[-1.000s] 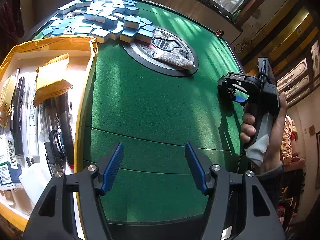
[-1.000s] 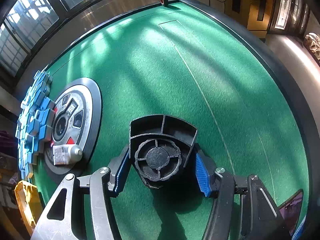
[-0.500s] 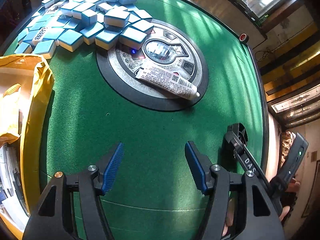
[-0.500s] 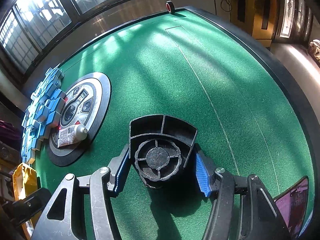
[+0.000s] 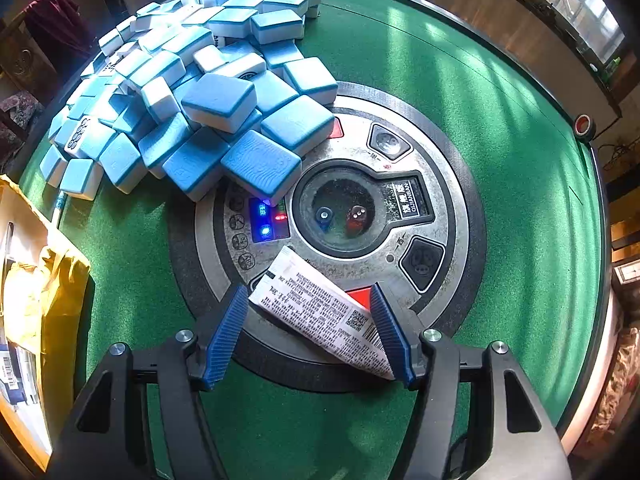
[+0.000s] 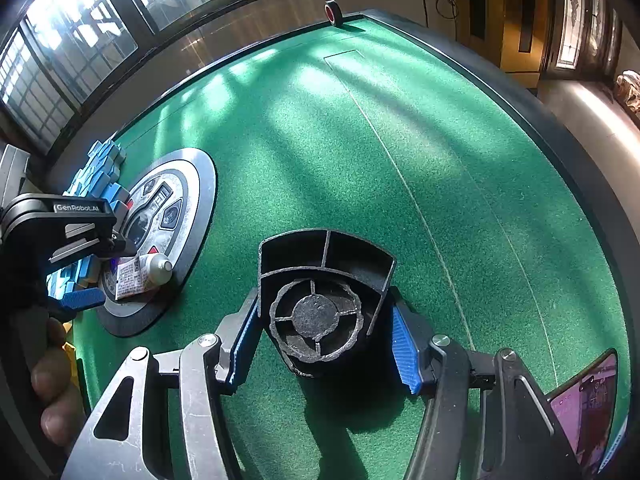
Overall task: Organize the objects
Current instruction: 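Move the open left tool to the white ointment tube while the right tool holds the tape measure, then close the left tool on the white ointment tube, then carry the ointment tube with the left tool while the right tool carries the tape measure to the tray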
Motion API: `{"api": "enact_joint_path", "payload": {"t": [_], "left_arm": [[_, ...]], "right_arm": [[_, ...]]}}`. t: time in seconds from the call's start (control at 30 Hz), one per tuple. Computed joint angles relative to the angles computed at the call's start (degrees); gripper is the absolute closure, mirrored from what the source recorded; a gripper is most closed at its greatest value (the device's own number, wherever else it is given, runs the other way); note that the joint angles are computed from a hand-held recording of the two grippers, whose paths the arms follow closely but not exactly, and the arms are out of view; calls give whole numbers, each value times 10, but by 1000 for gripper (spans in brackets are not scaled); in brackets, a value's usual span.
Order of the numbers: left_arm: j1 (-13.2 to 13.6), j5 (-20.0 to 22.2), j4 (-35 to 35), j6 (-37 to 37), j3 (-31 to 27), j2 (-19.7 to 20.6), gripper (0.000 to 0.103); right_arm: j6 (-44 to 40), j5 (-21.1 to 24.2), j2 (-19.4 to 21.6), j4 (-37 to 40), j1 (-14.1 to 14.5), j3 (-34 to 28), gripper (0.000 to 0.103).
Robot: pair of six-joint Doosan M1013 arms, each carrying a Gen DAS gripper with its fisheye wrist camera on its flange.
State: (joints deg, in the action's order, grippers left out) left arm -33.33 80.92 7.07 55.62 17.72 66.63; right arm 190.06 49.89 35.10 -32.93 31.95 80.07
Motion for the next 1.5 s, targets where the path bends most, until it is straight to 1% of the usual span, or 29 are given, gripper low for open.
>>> {"api": "enact_joint_path", "payload": {"t": [0.1, 0.13, 0.2, 0.3, 0.4, 0.43, 0.5, 0.57, 0.6, 0.63, 0.67, 0.77, 0.8, 0.9, 1.0, 1.03, 1.1, 1.17, 1.23, 1.33, 1.4, 1.43, 1.5], "left_arm": [[-8, 44, 37, 16, -70, 39, 40], [-9, 46, 39, 28, -68, 39, 40], [-11, 22, 42, 41, -11, 13, 40], [-13, -46, 50, 60, 105, -45, 40], [-10, -82, 31, 87, 180, -82, 40], [-7, -99, 18, 97, 201, -93, 40], [-4, -137, 18, 112, 253, -119, 40], [2, -164, 0, 132, 290, -136, 40], [6, -183, -11, 140, 305, -143, 40], [7, -203, -7, 147, 319, -150, 42], [9, -218, -6, 150, 330, -155, 48], [15, -242, -10, 173, 353, -166, 76], [17, -251, -15, 184, 364, -172, 78], [21, -277, -26, 212, 413, -200, 79], [20, -307, -34, 231, 475, -234, 79], [19, -311, -38, 236, 484, -241, 79], [21, -333, -46, 244, 525, -265, 79], [20, -354, -47, 241, 560, -285, 78], [20, -371, -51, 240, 585, -299, 78], [22, -380, -62, 233, 597, -306, 78], [25, -386, -78, 242, 601, -308, 77], [24, -390, -77, 249, 603, -309, 76], [19, -400, -45, 244, 606, -309, 76]], "right_arm": [[-1, 0, 0, 0, 0, -1, 50], [-1, -2, 0, 0, 0, 0, 50], [1, -6, -2, 0, -1, 3, 50], [1, -7, -2, 2, -1, 3, 50], [2, -8, -2, 2, -1, 3, 49], [0, -7, -2, 2, -1, 3, 49], [-2, -4, -2, 1, -1, 3, 50], [-4, 1, 0, 1, 0, 0, 49], [-6, 4, 1, 1, 0, -2, 49], [-6, 6, 2, -1, 0, -3, 49], [-8, 9, 3, -3, 1, -5, 49], [-14, 16, 6, -6, 3, -10, 49], [-16, 15, 7, -6, 3, -10, 49], [-18, -3, 5, -6, 3, -7, 49], [-41, 14, 14, -5, 7, -22, 50], [-47, 7, 15, -4, 7, -23, 50], [-63, -12, 18, -2, 9, -26, 50], [-94, -16, 25, 0, 12, -37, 50], [-123, -31, 30, 5, 16, -45, 50], [-155, -50, 36, 13, 20, -53, 50], [-168, -47, 40, 13, 22, -59, 50], [-170, -41, 42, 10, 24, -62, 50], [-172, -34, 45, 6, 25, -66, 50]]}}
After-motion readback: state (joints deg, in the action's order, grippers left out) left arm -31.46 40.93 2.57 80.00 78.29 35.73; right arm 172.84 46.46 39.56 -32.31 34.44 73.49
